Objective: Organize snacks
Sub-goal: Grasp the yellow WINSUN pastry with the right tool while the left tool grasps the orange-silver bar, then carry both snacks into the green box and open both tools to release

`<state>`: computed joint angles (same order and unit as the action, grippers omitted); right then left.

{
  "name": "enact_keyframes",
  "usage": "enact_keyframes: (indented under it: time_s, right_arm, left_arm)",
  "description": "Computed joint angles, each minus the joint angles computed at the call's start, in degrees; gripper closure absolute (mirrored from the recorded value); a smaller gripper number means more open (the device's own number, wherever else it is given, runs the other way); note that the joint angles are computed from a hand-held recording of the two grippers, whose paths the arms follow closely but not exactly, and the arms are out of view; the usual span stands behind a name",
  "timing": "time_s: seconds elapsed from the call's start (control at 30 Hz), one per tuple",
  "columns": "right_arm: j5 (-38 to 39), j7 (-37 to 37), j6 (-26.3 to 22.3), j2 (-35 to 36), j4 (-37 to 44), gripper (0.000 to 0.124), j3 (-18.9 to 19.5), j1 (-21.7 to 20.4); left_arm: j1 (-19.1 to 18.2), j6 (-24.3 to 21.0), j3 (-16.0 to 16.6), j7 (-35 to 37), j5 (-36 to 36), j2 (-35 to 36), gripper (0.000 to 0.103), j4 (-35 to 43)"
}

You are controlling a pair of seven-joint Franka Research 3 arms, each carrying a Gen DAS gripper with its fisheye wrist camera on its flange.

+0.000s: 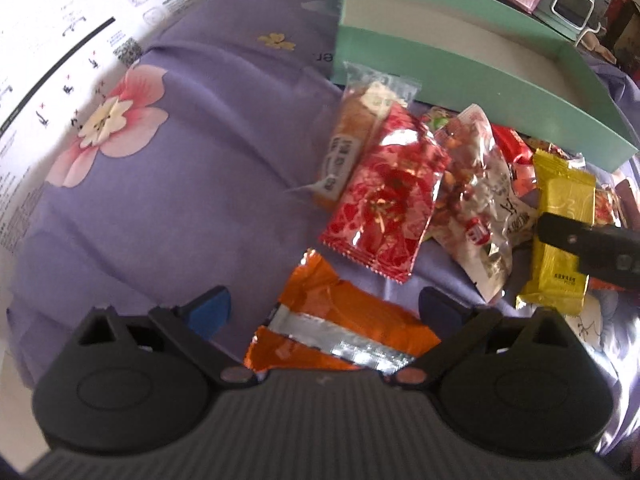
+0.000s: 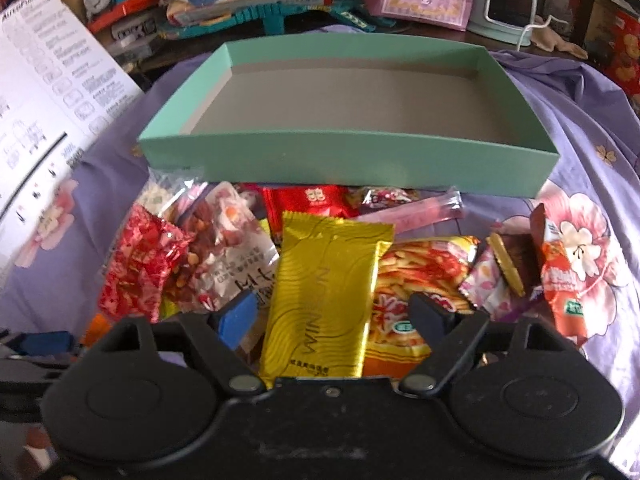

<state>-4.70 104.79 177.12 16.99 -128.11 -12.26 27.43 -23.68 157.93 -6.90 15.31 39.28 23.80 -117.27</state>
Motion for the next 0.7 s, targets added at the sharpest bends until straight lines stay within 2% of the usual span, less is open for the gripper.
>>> enact_keyframes:
  time_s: [0.07, 0.1, 0.2, 0.23, 0.3, 0.33, 0.43, 0.5, 0.53, 0.57, 0.6, 0.67, 0.7]
  right_arm:
    - [-4.1, 3.6, 1.0, 1.3, 0.3, 0.038, -6.2, 6.2]
    - [-5.4, 4.4, 1.8, 1.8, 0.1, 0.039, -8.2, 8.2]
    - [-6.7, 4.0, 2.7, 2.5, -0.2, 0.058, -11.4, 11.6]
    - [-6.0, 3.0, 2.6, 2.1, -0.4, 0.062, -10.5, 10.8]
    - [-4.0, 0.4, 2.9, 0.9, -1.2, 0.068, -6.5, 6.8]
    - [-2.4, -1.7, 2.8, 0.0, -1.8, 0.069, -3.3, 3.6]
    - [1.2, -6.3, 2.3, -2.6, -4.2, 0.07, 2.5, -2.1]
    - [6.4, -11.9, 1.6, -4.3, -5.8, 0.07, 10.1, -9.3]
    - [9.3, -14.9, 1.2, -5.0, -6.6, 0.07, 13.4, -12.3]
    - [11.8, -17.1, 1.0, -5.5, -7.2, 0.07, 15.3, -14.1]
    - [14.0, -18.7, 1.0, -6.0, -7.8, 0.07, 16.5, -15.1]
    - [19.9, -23.6, 1.0, -6.8, -8.7, 0.07, 20.3, -18.4]
    - [22.2, -25.6, 1.1, -7.2, -9.0, 0.07, 21.3, -19.2]
  left_arm:
    - [0.6, 2.0, -0.1, 0.4, 0.1, -0.9, 0.001, -1.7]
    - [1.1, 2.5, -0.6, 1.1, -0.6, -1.3, 0.001, -2.3]
    - [2.8, 4.6, -2.2, 3.9, -4.1, -2.3, 0.001, -4.1]
    - [3.0, 4.5, -2.7, 4.7, -5.4, -2.7, 0.001, -4.5]
    - [2.7, 3.9, -2.8, 5.3, -6.4, -3.5, 0.001, -5.1]
    - [2.4, 3.8, -2.7, 5.2, -6.6, -4.0, 0.001, -5.5]
    - [2.2, 4.5, -3.0, 5.3, -7.6, -4.8, 0.003, -6.0]
    - [2.1, 4.3, -3.3, 6.2, -8.0, -4.1, 0.011, -5.2]
    - [2.2, 4.5, -3.5, 7.0, -8.6, -3.5, 0.02, -4.5]
    - [2.3, 5.0, -3.8, 7.7, -9.3, -2.6, 0.031, -3.8]
    - [2.6, 6.0, -4.2, 8.5, -10.2, -1.9, 0.031, -3.3]
    - [-1.3, 6.4, -0.5, 5.0, -6.3, -0.7, 0.033, -1.3]
    - [-3.4, 5.1, 1.2, 3.4, -3.6, -0.2, 0.033, 0.0]
